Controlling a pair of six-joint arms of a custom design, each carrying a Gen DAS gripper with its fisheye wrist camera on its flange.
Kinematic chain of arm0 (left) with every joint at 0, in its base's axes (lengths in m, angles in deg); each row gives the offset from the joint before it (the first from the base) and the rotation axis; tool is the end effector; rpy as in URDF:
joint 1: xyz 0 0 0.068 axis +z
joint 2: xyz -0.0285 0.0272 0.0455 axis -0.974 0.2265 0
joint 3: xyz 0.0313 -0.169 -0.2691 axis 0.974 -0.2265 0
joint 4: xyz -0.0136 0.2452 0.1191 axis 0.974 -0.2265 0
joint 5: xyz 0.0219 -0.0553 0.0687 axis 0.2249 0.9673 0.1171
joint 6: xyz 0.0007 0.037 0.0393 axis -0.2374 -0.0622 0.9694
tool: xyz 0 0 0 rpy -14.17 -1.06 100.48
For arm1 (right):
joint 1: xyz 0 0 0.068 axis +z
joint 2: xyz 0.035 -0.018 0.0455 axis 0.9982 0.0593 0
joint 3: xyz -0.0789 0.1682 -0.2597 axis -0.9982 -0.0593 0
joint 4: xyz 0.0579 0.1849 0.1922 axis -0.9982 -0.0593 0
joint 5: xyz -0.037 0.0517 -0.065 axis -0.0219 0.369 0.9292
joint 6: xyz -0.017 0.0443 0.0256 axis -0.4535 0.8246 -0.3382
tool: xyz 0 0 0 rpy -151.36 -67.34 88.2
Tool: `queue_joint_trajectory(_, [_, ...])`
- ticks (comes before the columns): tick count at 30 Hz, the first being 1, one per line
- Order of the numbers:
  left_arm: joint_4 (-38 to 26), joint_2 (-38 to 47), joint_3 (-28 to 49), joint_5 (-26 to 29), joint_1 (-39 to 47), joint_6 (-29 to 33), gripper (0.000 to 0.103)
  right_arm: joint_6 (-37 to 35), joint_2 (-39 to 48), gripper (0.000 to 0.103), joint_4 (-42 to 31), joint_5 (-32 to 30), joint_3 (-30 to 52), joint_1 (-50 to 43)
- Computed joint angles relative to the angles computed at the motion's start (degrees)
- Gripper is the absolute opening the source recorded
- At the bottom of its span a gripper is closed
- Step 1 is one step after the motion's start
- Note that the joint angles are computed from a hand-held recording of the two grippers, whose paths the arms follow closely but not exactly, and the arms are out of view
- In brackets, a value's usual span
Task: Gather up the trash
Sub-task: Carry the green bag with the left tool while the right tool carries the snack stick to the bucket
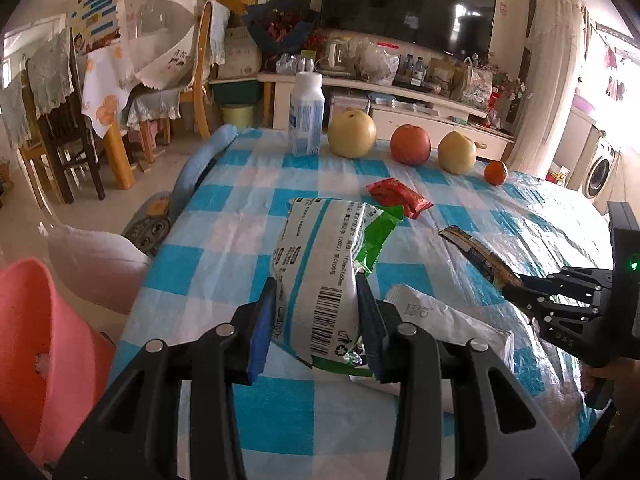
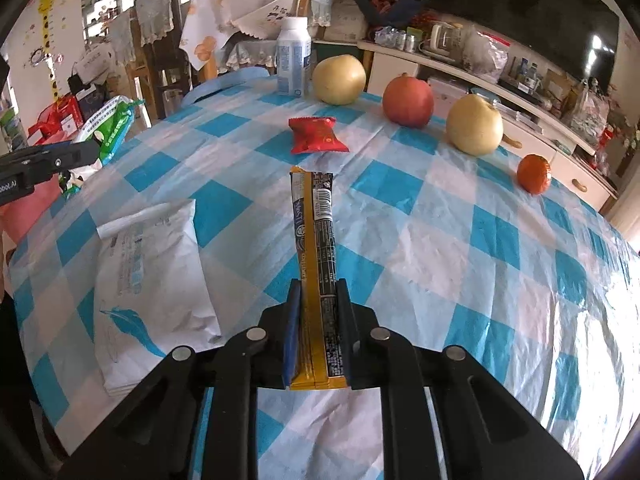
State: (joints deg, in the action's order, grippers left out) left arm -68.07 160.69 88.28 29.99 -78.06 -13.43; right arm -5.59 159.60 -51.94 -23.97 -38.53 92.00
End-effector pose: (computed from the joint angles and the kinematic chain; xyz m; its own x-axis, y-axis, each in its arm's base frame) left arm 0.3421 -0.0175 0.1562 -0.6354 0.1907 -0.7483 0.3605 0.9302 -0.0690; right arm 0.2752 0.0261 0.0961 -0.7372 -0.1293 -0.6632 -0.1398 0.9895 -0.0375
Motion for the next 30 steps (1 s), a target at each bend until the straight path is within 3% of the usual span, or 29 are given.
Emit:
queue_joint_trajectory(8, [-0.8,-2.1,-0.3,1.2,1.7,0.3,0.04,5.4,-9.4,0.018,-4.1,-4.2,-2.0,-0.9])
queue_joint_trajectory(17, [-2.6,-4.4,0.4,1.9,3.8,0.5,0.04,12.4,-19.6,0.018,-10.8,-3.3,-3.5,2.6])
queue_joint_trajectory(30, [-4.2,-7.6,2.2,3.1,11.6,-0.3,0.04,20.3,-20.9,0.018,-16.1,0.3,4.1,18.1])
